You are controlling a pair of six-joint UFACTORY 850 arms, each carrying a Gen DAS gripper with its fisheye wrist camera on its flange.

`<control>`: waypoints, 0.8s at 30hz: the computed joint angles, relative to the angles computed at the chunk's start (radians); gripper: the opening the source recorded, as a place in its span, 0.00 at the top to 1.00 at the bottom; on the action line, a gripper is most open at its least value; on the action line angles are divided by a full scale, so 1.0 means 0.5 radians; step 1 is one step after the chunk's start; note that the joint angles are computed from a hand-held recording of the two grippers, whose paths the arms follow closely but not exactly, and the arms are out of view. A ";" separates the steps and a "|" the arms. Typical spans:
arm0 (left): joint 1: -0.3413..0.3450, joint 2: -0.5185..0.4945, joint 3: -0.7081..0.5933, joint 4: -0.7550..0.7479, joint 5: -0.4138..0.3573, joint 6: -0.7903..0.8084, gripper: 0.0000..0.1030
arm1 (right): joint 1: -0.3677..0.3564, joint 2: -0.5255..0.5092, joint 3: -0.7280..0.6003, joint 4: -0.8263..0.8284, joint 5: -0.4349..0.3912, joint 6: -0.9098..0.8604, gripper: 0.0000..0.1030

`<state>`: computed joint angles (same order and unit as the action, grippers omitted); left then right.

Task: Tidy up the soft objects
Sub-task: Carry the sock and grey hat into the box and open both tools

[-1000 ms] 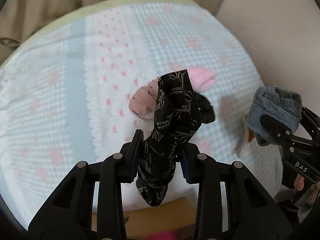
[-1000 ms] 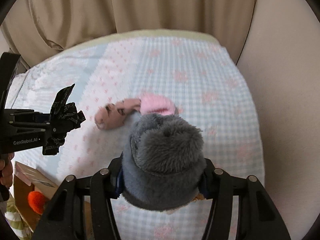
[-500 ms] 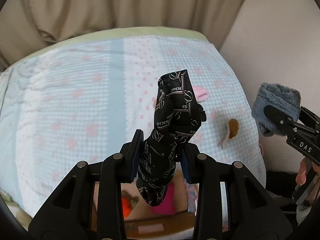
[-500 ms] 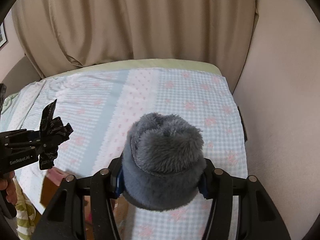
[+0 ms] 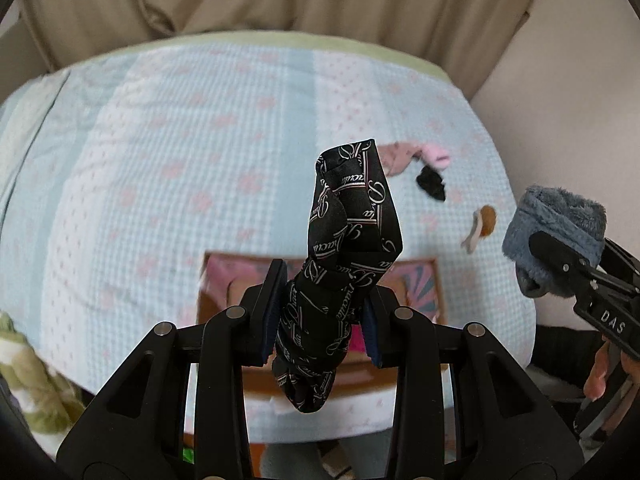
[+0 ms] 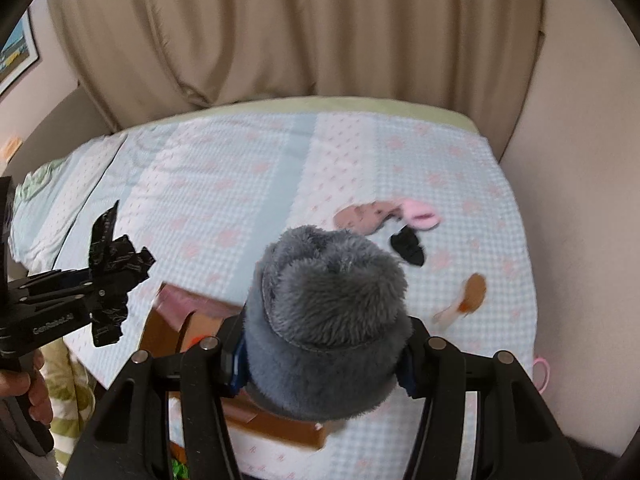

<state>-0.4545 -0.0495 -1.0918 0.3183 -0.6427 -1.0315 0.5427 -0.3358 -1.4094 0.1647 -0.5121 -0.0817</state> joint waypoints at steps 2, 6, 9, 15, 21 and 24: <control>0.003 0.045 0.083 -0.033 0.013 0.000 0.70 | 0.050 0.002 0.033 -0.035 -0.006 0.067 0.49; 0.019 0.106 0.234 -0.131 0.051 0.087 0.70 | 0.125 -0.003 0.095 -0.066 -0.022 0.175 0.49; 0.028 0.133 0.322 -0.208 0.093 0.147 0.70 | 0.185 0.001 0.155 -0.130 -0.022 0.284 0.49; 0.048 0.105 0.438 -0.325 0.158 0.346 0.70 | 0.267 -0.052 0.224 -0.201 -0.010 0.495 0.49; 0.068 0.020 0.536 -0.430 0.268 0.438 0.70 | 0.306 -0.154 0.231 -0.169 -0.019 0.536 0.49; 0.075 -0.016 0.582 -0.424 0.322 0.431 0.70 | 0.311 -0.212 0.211 -0.139 -0.014 0.514 0.49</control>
<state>-0.4172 -0.0577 -0.8008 0.1064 -0.4816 -0.8160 0.6981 -0.4416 -1.3037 0.0954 -0.5192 0.1753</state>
